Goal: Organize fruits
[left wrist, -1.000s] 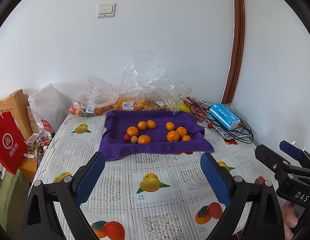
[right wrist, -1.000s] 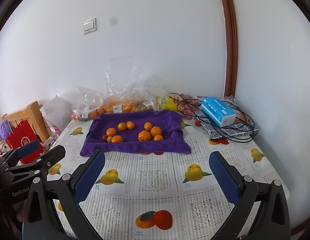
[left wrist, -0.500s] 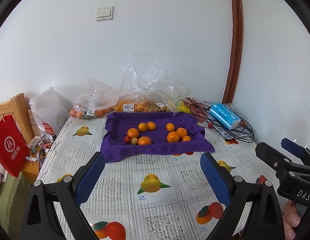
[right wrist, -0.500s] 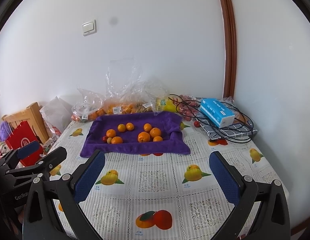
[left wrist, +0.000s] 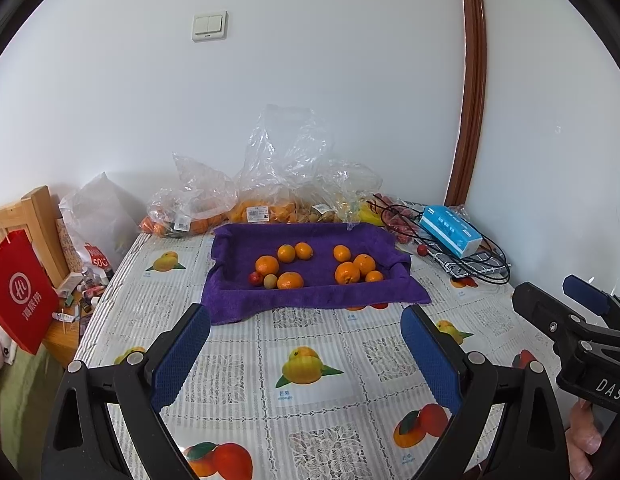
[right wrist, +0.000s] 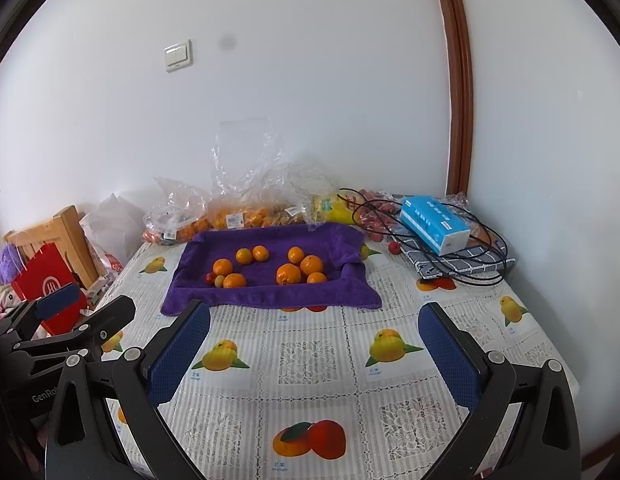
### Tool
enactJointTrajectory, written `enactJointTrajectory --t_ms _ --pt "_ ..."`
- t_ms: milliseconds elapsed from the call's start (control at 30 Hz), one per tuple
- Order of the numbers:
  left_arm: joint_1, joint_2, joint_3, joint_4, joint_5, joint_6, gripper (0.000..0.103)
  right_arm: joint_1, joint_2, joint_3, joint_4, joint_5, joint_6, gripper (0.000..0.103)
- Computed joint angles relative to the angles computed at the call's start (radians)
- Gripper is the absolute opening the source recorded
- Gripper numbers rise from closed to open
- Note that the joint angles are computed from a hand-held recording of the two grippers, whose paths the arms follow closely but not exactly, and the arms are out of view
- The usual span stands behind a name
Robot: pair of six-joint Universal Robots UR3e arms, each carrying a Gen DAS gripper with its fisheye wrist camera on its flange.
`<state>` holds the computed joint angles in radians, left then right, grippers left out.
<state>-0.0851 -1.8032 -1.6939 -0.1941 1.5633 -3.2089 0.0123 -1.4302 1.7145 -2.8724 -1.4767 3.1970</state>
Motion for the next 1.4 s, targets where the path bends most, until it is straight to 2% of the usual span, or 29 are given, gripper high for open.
enactJointTrajectory --t_ms 1400 --pt "0.007 0.007 0.001 -0.012 -0.006 0.001 0.097 0.001 -0.001 0.003 -0.008 -0.001 0.004 0.103"
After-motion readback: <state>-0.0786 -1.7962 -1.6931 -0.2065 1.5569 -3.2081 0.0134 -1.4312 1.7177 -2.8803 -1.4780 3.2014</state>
